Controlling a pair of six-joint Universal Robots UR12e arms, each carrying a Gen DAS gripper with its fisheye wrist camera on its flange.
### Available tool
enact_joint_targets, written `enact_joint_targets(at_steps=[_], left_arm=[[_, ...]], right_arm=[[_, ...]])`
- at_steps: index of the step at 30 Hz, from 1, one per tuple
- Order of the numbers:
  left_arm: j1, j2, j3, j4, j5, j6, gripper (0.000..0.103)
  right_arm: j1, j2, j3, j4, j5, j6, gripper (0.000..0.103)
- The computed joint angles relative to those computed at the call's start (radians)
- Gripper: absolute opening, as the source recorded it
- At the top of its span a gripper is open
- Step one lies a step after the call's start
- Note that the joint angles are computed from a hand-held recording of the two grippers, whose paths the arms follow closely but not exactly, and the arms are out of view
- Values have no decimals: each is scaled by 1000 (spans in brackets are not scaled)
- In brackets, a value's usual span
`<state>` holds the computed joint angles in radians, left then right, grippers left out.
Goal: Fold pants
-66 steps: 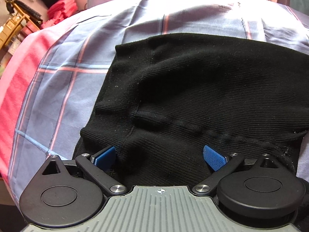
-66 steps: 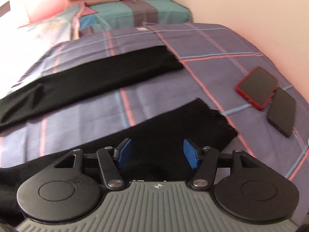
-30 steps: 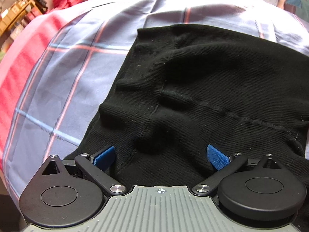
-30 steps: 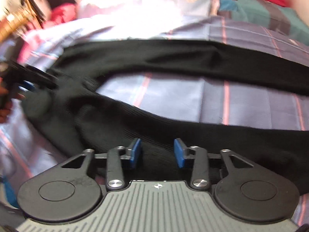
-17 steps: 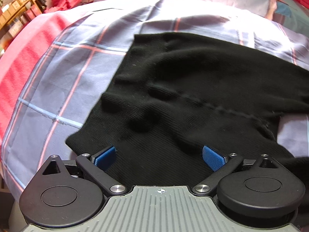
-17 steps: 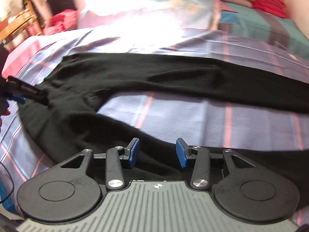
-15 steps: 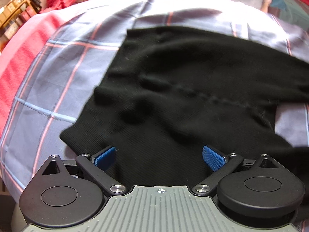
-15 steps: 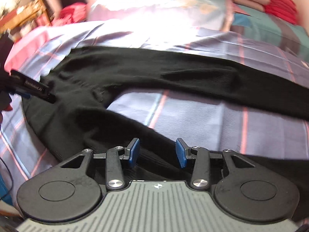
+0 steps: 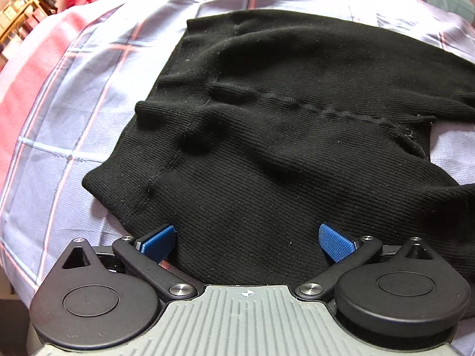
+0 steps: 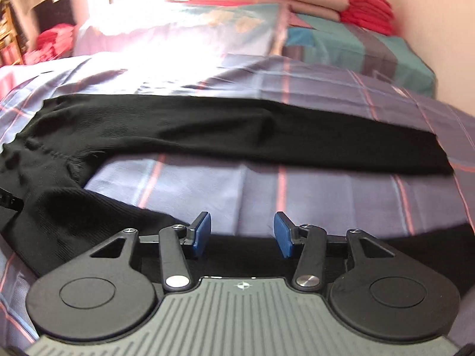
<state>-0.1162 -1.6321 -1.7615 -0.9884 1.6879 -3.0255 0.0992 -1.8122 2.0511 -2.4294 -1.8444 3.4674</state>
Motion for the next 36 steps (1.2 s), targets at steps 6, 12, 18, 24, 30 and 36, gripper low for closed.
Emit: enact_joint_targets(at_steps=[6,12,18,24,30,36], left_arm=[[1,-4,9,-16,-2,-6,103],[0,-8,14,-24,2,-13,103],[2,-10,14,-24,2,-8,103],[0,-8,14,-25,5,-10,103],[-1,-7,13,-25,10,-10,103],[0,-7,13,-25,9,-8,103]], right_arm=[[-63,-80,52,80,16,161,50],[-94,-92,65,122,23,231,63],[-86,-108,74,119,-105,295,62],[-114,-130,89,143,-83,278,71],[-128,-164,110,191,-171,579,72],[-138,-154,114,191,-192,492,26]])
